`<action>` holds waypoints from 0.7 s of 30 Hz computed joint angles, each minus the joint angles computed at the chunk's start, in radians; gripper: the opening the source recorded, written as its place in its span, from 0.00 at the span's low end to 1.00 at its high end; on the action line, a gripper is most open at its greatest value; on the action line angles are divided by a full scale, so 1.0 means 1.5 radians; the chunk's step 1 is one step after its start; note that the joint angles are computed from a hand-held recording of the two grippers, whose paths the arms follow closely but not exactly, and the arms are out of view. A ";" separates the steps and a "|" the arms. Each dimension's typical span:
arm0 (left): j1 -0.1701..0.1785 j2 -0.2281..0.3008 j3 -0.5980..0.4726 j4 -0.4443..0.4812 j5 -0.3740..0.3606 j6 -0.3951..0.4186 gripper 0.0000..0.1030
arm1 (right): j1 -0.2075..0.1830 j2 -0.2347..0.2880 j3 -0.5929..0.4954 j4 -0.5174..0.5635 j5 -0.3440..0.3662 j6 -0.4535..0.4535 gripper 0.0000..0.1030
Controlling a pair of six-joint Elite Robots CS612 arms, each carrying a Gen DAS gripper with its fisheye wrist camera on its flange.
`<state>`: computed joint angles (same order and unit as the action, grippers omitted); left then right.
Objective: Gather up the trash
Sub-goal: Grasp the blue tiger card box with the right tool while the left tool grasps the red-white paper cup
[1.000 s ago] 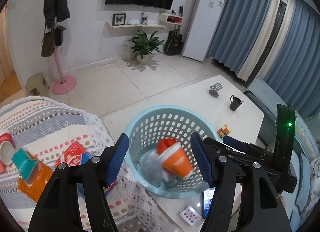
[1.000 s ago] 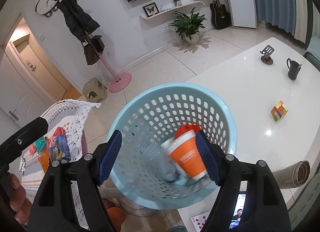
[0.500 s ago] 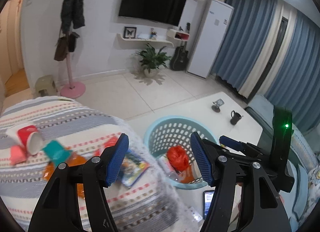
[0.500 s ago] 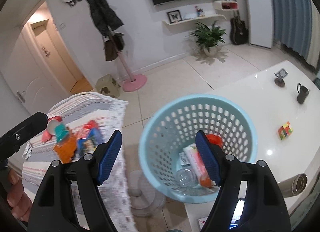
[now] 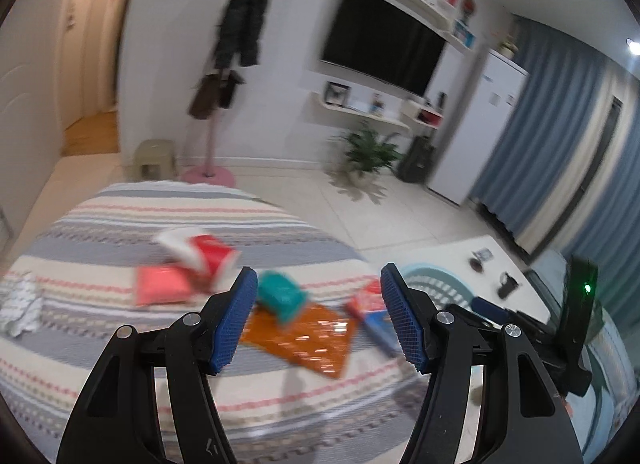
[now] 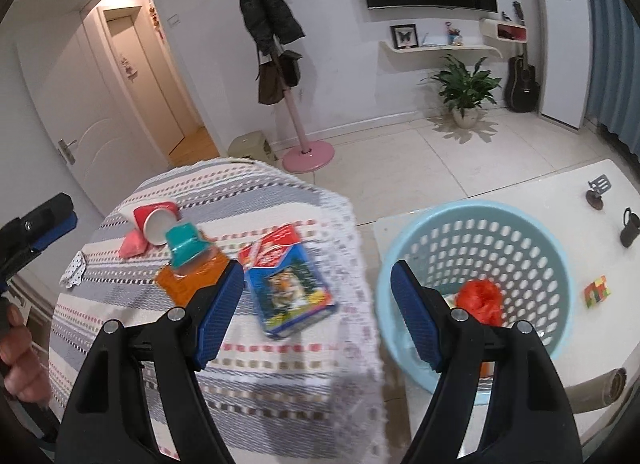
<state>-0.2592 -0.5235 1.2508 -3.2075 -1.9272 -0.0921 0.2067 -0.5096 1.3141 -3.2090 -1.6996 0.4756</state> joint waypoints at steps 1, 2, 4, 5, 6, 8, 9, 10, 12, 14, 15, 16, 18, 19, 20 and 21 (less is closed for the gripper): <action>0.004 0.002 -0.003 0.001 0.010 -0.005 0.60 | 0.005 0.008 -0.012 0.005 -0.011 -0.004 0.70; 0.006 0.005 -0.006 0.003 0.018 -0.009 0.60 | 0.007 0.012 -0.018 0.008 -0.016 -0.007 0.70; 0.015 0.014 -0.020 0.018 0.028 -0.022 0.60 | 0.012 0.027 -0.041 0.021 -0.025 -0.011 0.70; 0.020 0.019 -0.030 0.026 0.028 -0.030 0.60 | 0.014 0.034 -0.052 0.026 -0.028 -0.010 0.70; 0.025 0.027 -0.042 0.038 0.030 -0.041 0.61 | 0.015 0.039 -0.059 0.031 -0.031 -0.012 0.70; 0.034 0.041 -0.068 0.059 0.027 -0.055 0.61 | 0.017 0.049 -0.079 0.058 -0.039 -0.019 0.71; 0.037 0.048 -0.083 0.074 0.022 -0.061 0.61 | 0.018 0.053 -0.087 0.069 -0.043 -0.021 0.72; 0.040 0.057 -0.099 0.091 0.016 -0.063 0.61 | 0.018 0.057 -0.094 0.079 -0.047 -0.023 0.73; 0.042 0.068 -0.121 0.113 0.011 -0.065 0.61 | 0.017 0.060 -0.100 0.087 -0.046 -0.028 0.74; 0.041 0.083 -0.155 0.146 0.008 -0.059 0.65 | 0.017 0.062 -0.106 0.094 -0.050 -0.036 0.75; 0.039 0.089 -0.169 0.159 0.014 -0.059 0.67 | 0.018 0.064 -0.111 0.101 -0.055 -0.042 0.75; 0.039 0.095 -0.180 0.169 0.017 -0.060 0.68 | 0.018 0.065 -0.115 0.107 -0.056 -0.047 0.75; 0.037 0.111 -0.214 0.203 0.015 -0.063 0.68 | 0.016 0.068 -0.121 0.117 -0.052 -0.057 0.76; 0.035 0.116 -0.225 0.215 0.019 -0.062 0.68 | 0.015 0.069 -0.125 0.124 -0.048 -0.059 0.76; 0.033 0.123 -0.239 0.231 0.023 -0.060 0.68 | 0.014 0.070 -0.128 0.130 -0.041 -0.061 0.76; 0.032 0.130 -0.252 0.244 0.023 -0.056 0.68 | 0.013 0.071 -0.129 0.135 -0.034 -0.062 0.76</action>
<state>-0.2118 -0.3289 0.8727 -2.8409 -1.8934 -0.1765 0.2259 -0.4037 1.1205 -3.0072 -1.7514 0.3830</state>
